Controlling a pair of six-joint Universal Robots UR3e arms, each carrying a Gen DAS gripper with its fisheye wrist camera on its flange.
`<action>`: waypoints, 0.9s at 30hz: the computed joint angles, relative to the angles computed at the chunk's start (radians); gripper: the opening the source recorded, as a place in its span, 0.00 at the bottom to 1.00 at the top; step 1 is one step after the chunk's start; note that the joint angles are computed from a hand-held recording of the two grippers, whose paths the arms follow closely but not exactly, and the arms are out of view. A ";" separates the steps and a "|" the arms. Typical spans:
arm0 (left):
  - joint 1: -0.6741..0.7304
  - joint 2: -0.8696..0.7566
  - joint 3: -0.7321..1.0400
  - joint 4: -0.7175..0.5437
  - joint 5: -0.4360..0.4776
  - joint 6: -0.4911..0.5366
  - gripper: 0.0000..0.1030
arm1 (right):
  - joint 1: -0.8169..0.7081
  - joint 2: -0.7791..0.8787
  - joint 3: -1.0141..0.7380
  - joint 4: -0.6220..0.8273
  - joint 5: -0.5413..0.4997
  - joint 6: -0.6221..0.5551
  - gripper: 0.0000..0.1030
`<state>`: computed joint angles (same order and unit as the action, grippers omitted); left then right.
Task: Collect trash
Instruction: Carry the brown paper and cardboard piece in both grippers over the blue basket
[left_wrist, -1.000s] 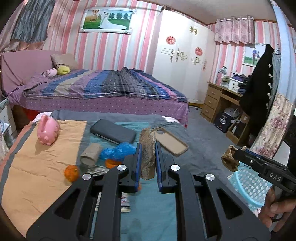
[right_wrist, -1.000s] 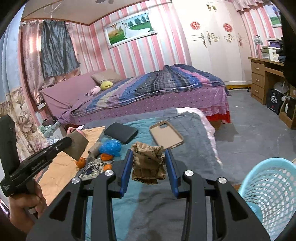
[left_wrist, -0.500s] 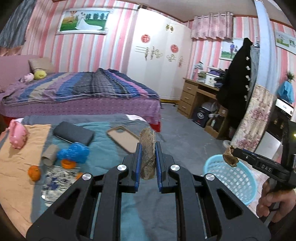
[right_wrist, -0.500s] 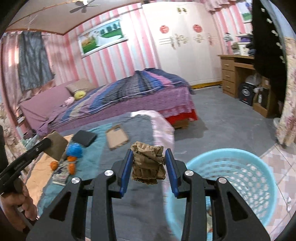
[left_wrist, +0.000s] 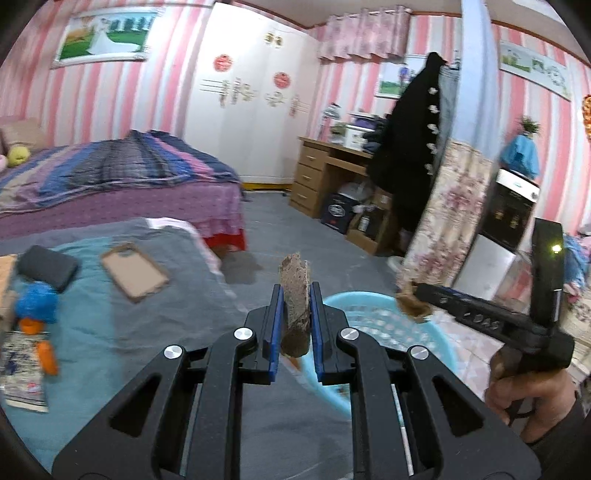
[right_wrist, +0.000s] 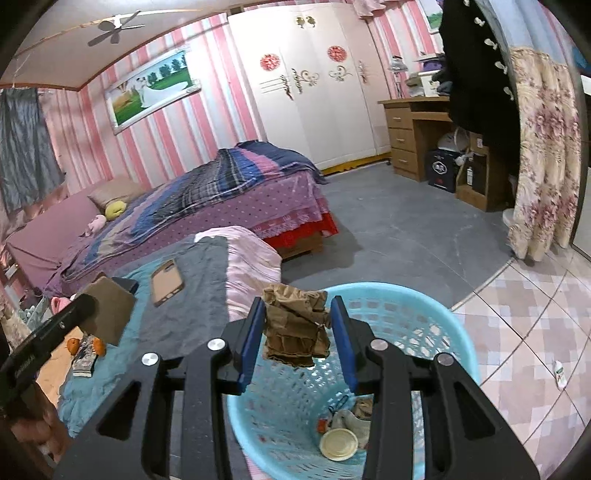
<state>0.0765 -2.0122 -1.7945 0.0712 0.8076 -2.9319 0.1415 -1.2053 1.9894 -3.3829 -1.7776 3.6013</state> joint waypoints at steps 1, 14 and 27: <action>-0.020 -0.021 0.020 -0.003 -0.023 -0.004 0.12 | -0.007 -0.007 0.011 -0.002 0.001 -0.001 0.37; -0.160 -0.150 0.123 0.029 -0.016 0.006 0.12 | -0.107 -0.074 0.145 -0.070 0.046 -0.011 0.37; -0.230 -0.249 0.103 0.350 0.009 0.032 0.12 | -0.172 -0.100 0.209 -0.099 0.106 -0.015 0.37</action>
